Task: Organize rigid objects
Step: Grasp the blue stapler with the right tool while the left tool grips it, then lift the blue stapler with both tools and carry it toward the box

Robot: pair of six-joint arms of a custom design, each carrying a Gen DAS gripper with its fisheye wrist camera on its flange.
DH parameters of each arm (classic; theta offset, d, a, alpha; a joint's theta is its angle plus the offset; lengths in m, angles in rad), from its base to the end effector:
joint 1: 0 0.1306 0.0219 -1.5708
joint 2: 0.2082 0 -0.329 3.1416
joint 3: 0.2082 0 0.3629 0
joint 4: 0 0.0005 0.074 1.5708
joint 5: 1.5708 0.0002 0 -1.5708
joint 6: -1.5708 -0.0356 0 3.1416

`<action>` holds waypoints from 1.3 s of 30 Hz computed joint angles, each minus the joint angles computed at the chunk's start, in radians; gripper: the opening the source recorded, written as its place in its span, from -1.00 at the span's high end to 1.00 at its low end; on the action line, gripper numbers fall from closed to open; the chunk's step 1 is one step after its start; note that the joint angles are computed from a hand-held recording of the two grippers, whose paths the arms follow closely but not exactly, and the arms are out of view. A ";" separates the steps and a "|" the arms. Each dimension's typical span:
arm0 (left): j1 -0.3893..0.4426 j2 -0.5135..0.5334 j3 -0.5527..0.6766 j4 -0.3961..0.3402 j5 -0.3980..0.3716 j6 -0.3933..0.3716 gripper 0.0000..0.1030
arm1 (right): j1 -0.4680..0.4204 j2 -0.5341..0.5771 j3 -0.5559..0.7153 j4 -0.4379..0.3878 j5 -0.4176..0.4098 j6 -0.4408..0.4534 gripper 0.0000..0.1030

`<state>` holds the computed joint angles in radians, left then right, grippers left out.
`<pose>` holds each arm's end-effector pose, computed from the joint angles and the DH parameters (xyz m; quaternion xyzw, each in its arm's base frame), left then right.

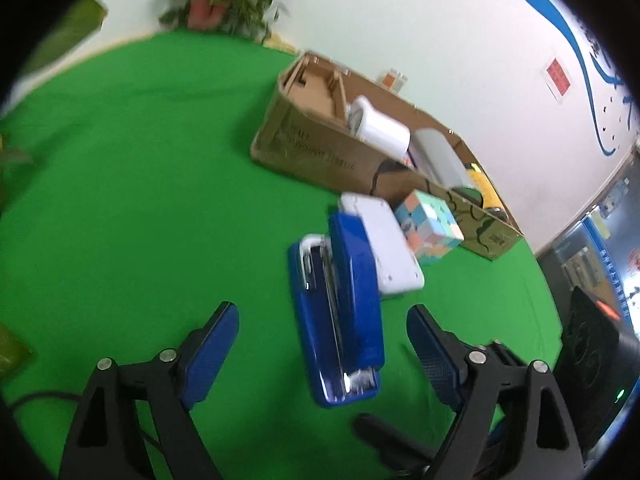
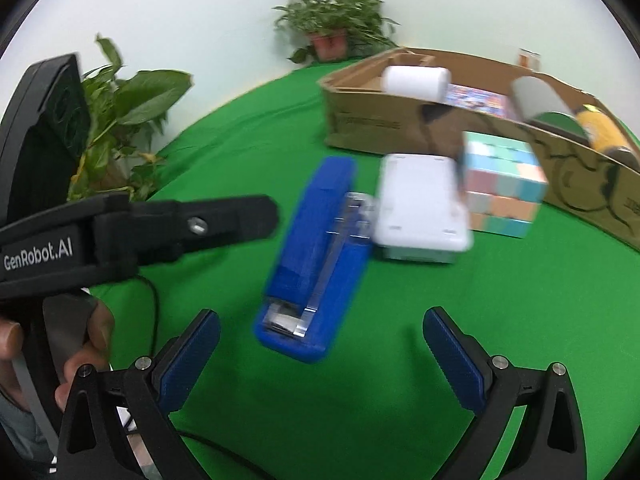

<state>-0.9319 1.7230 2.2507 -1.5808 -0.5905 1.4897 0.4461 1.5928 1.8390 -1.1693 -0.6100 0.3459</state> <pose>0.3152 -0.3919 0.5311 -0.3262 0.8686 -0.1301 0.3495 0.4524 0.2384 0.4570 -0.4370 0.7974 0.2995 0.2889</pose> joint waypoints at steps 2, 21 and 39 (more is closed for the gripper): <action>0.010 -0.032 -0.063 0.056 0.048 0.015 -0.67 | 0.028 -0.015 -0.034 0.036 0.036 -0.010 -0.82; 0.037 -0.130 -0.259 0.325 0.264 0.032 -0.65 | 0.025 0.072 0.079 -0.062 0.028 -0.069 0.19; 0.043 -0.085 -0.190 0.275 0.269 0.032 0.05 | -0.041 0.158 0.187 -0.229 -0.164 -0.135 0.24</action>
